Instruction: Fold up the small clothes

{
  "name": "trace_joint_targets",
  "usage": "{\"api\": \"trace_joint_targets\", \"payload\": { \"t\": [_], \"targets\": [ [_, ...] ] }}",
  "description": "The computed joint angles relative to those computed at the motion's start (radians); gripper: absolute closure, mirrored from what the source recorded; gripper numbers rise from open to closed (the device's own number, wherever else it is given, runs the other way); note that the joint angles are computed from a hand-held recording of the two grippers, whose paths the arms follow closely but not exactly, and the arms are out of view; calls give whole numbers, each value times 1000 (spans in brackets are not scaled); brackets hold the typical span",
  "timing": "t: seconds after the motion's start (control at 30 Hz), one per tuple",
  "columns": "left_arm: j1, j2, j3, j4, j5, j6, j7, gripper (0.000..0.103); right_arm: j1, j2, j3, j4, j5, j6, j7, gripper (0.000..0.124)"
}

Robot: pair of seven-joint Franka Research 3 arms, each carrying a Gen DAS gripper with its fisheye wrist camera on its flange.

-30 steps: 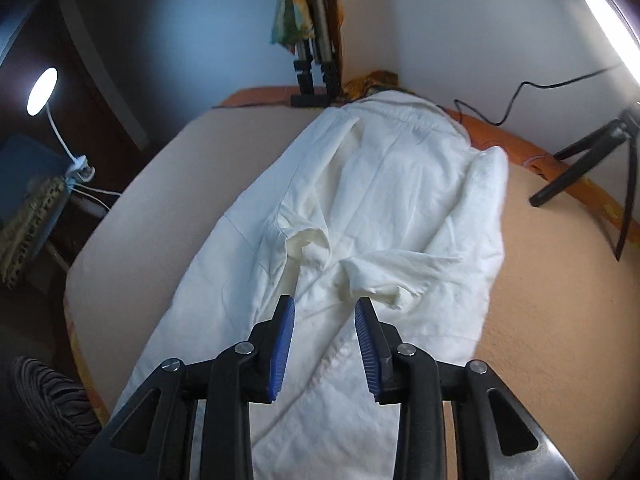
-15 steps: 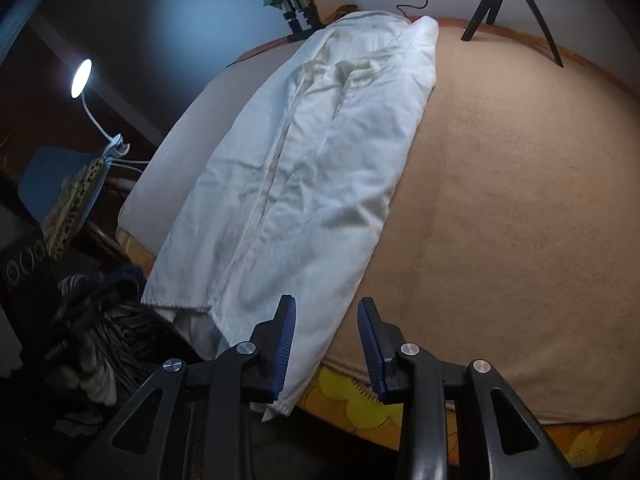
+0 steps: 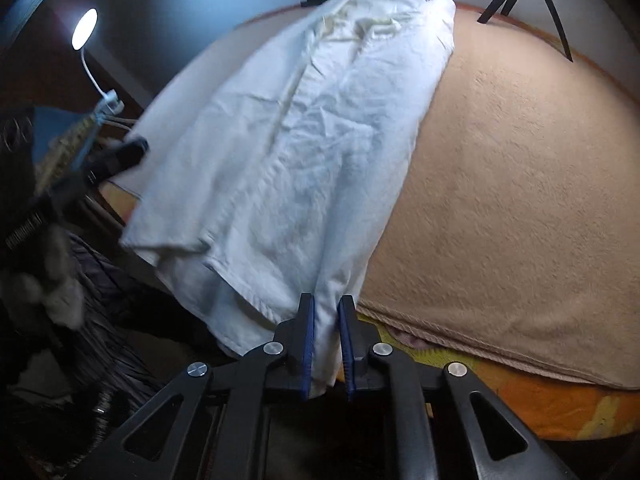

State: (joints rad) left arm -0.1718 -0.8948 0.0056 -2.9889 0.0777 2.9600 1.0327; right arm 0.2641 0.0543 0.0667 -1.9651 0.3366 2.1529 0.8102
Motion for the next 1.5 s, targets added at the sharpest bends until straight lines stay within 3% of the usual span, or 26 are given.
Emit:
{"api": "trace_joint_targets", "payload": {
  "t": [0.07,0.17,0.23,0.33,0.47,0.77,0.97,1.07,1.13,1.23,1.3,1.37,1.4,1.5],
  "targets": [
    [-7,17,20,16,4,-15,23,91,-5,4,-3,20,13,-34,-10,101],
    [-32,44,42,32,-4,-6,57,91,-3,-45,0,-15,49,57,-87,93],
    [-76,75,64,42,-21,15,79,91,-6,-36,-4,24,115,55,-119,94],
    [-146,134,86,68,-40,47,125,91,-6,16,1,96,179,103,-163,96],
    [-207,227,96,110,-60,105,158,91,12,155,18,245,136,197,-161,102],
    [-350,409,180,219,-95,146,281,91,44,540,34,759,4,68,-47,104],
    [-545,471,316,245,-217,132,448,91,76,736,33,1033,-67,-21,-10,105],
    [-508,481,259,230,-225,163,471,88,97,827,25,1168,-102,-71,16,105],
    [-541,470,290,218,-258,179,487,88,109,874,21,1234,-120,-92,32,105],
    [-469,461,204,191,-205,206,448,85,124,849,14,1182,-141,-44,17,105],
    [-476,440,212,186,-200,185,462,82,119,847,19,1194,-136,-72,35,104],
    [-524,404,266,192,-243,138,497,82,103,772,32,1085,-115,-34,18,104],
    [-516,373,262,178,-249,132,491,82,95,732,36,1026,-102,-15,20,104],
    [-393,244,168,108,-215,123,427,82,43,586,63,823,-26,37,-17,103]
  ]
}}
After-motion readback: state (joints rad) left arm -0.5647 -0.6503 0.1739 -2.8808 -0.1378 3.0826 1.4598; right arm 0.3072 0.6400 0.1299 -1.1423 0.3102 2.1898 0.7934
